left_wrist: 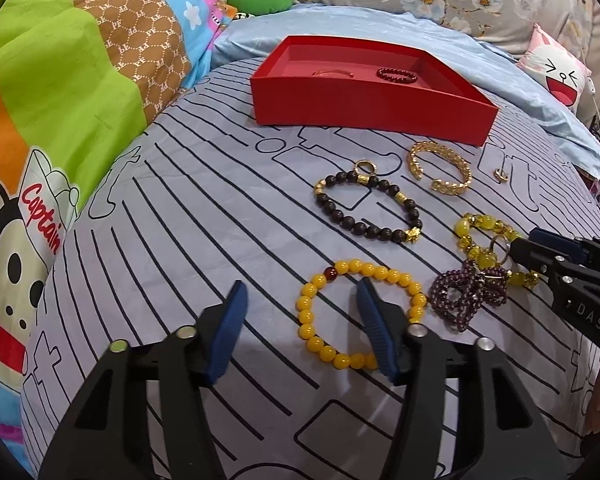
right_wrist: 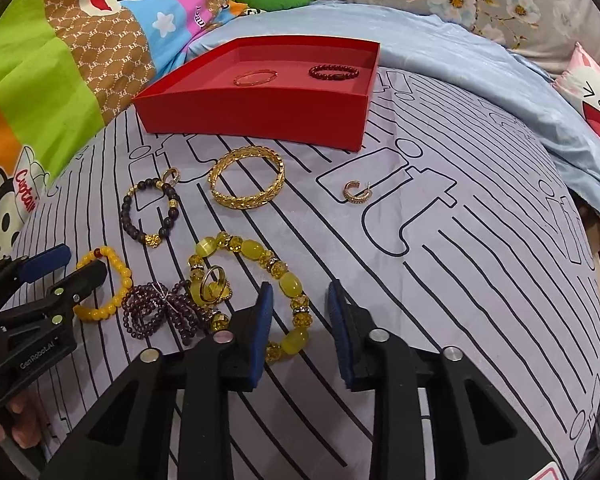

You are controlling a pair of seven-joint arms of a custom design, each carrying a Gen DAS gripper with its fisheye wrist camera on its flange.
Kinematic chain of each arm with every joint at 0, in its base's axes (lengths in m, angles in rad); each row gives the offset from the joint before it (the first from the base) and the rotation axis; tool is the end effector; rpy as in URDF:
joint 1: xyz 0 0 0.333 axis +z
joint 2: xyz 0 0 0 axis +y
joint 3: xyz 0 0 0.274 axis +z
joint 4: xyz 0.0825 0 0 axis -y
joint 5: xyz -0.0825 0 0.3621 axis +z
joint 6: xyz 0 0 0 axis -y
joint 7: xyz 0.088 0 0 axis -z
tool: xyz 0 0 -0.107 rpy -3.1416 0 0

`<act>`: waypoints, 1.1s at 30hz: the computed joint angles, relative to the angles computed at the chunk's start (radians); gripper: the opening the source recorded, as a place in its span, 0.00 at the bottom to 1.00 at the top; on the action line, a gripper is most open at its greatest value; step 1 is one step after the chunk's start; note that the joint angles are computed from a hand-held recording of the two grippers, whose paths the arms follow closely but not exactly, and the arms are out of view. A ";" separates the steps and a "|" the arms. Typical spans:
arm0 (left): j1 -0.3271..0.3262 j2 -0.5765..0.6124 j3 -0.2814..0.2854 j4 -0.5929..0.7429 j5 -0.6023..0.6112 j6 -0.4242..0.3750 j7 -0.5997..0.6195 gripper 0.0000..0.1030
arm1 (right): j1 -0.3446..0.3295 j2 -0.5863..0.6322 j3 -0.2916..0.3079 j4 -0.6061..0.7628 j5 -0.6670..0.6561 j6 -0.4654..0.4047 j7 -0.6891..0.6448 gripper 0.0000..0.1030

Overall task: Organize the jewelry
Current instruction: 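Grasp the yellow bead bracelet with the left tool while the right tool grasps the jade bracelet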

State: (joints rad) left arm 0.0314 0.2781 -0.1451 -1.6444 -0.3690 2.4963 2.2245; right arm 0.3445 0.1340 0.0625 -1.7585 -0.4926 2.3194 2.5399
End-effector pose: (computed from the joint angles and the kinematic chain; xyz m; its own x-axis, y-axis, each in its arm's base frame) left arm 0.6514 -0.0625 0.4857 -0.4973 -0.8675 0.0046 -0.6877 0.3910 -0.6117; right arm 0.5671 0.2331 0.4985 -0.2902 -0.9565 -0.0306 -0.7900 0.2575 -0.5564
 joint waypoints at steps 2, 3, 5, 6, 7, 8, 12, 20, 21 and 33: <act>0.004 0.000 -0.004 0.005 -0.013 -0.015 0.009 0.41 | -0.002 -0.006 0.001 -0.009 0.007 0.009 -0.003 0.12; 0.008 0.001 -0.006 0.011 -0.023 -0.026 0.015 0.38 | -0.003 -0.009 0.001 -0.013 0.010 0.012 -0.003 0.10; 0.014 0.004 -0.009 0.022 -0.042 -0.048 0.024 0.28 | -0.004 -0.014 0.002 -0.020 0.016 0.015 -0.006 0.08; 0.018 0.008 -0.010 0.033 -0.054 -0.067 0.029 0.25 | -0.003 -0.017 0.003 -0.023 0.017 0.015 -0.004 0.08; 0.019 0.011 -0.010 0.040 -0.059 -0.077 0.029 0.17 | -0.004 -0.020 0.004 -0.026 0.020 0.015 -0.004 0.08; 0.023 0.016 -0.010 0.052 -0.067 -0.099 0.031 0.10 | -0.004 -0.024 0.004 -0.031 0.023 0.016 -0.002 0.08; 0.031 0.021 -0.009 0.073 -0.088 -0.152 0.028 0.07 | -0.010 -0.058 0.007 -0.072 0.053 0.039 0.013 0.08; 0.041 -0.010 -0.008 0.073 -0.128 -0.198 0.048 0.07 | -0.022 -0.128 0.018 -0.119 0.035 0.054 0.061 0.08; 0.041 -0.012 -0.007 0.076 -0.131 -0.201 0.048 0.07 | -0.024 -0.133 0.019 -0.118 0.030 0.053 0.065 0.08; 0.047 -0.023 -0.008 0.172 -0.190 -0.286 0.061 0.07 | -0.043 -0.182 0.031 -0.078 -0.039 0.047 0.092 0.08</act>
State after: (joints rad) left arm 0.0785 0.2553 -0.1526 -1.4720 -0.5594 2.2100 2.2859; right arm 0.3015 -0.0476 0.0934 -1.8368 -0.5319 2.3666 2.6321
